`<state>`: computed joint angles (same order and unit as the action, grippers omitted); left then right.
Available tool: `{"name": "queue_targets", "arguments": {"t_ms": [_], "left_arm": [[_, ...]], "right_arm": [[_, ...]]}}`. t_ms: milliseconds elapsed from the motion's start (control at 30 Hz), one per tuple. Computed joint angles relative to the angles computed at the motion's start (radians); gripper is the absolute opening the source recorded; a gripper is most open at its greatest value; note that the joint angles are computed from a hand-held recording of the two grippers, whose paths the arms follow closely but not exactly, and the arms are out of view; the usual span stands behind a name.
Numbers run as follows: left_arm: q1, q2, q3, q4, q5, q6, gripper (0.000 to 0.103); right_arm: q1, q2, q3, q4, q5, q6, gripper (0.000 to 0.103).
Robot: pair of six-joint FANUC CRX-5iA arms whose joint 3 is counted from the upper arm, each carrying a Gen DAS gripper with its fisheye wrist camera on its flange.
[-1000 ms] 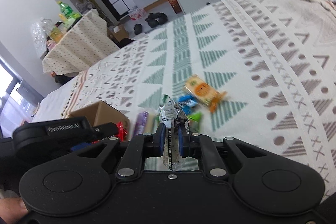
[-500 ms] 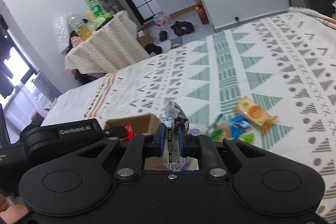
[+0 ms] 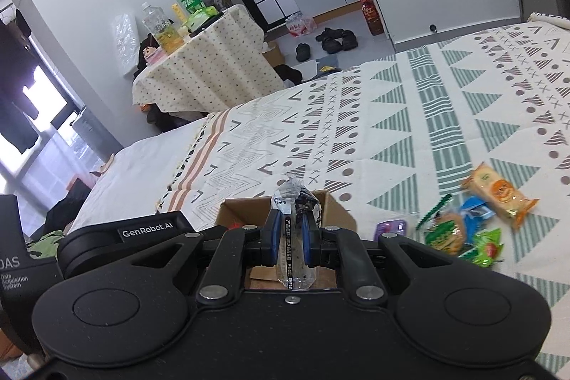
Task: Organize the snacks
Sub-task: 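Carry red and white packets into the box and open both tools, then move both tools back over the pile toward the cookie and green packets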
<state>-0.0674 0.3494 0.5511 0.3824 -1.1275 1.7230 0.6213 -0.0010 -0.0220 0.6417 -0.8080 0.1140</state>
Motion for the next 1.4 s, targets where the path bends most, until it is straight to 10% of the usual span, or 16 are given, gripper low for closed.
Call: {"name": "queue_targets", "arguments": {"t_ms": [233, 433, 1400], "left_arm": [[-0.001, 0.003, 0.011, -0.037, -0.009, 0.031, 0.073], [-0.018, 0.02, 0.05, -0.09, -0.05, 0.048, 0.085], [-0.161, -0.016, -0.006, -0.067, -0.049, -0.212, 0.096]], "right_arm": [[-0.014, 0.033, 0.035, -0.058, 0.027, 0.037, 0.018], [-0.01, 0.018, 0.011, -0.032, -0.011, -0.024, 0.048], [-0.005, -0.246, -0.253, 0.057, -0.182, -0.117, 0.093]]}}
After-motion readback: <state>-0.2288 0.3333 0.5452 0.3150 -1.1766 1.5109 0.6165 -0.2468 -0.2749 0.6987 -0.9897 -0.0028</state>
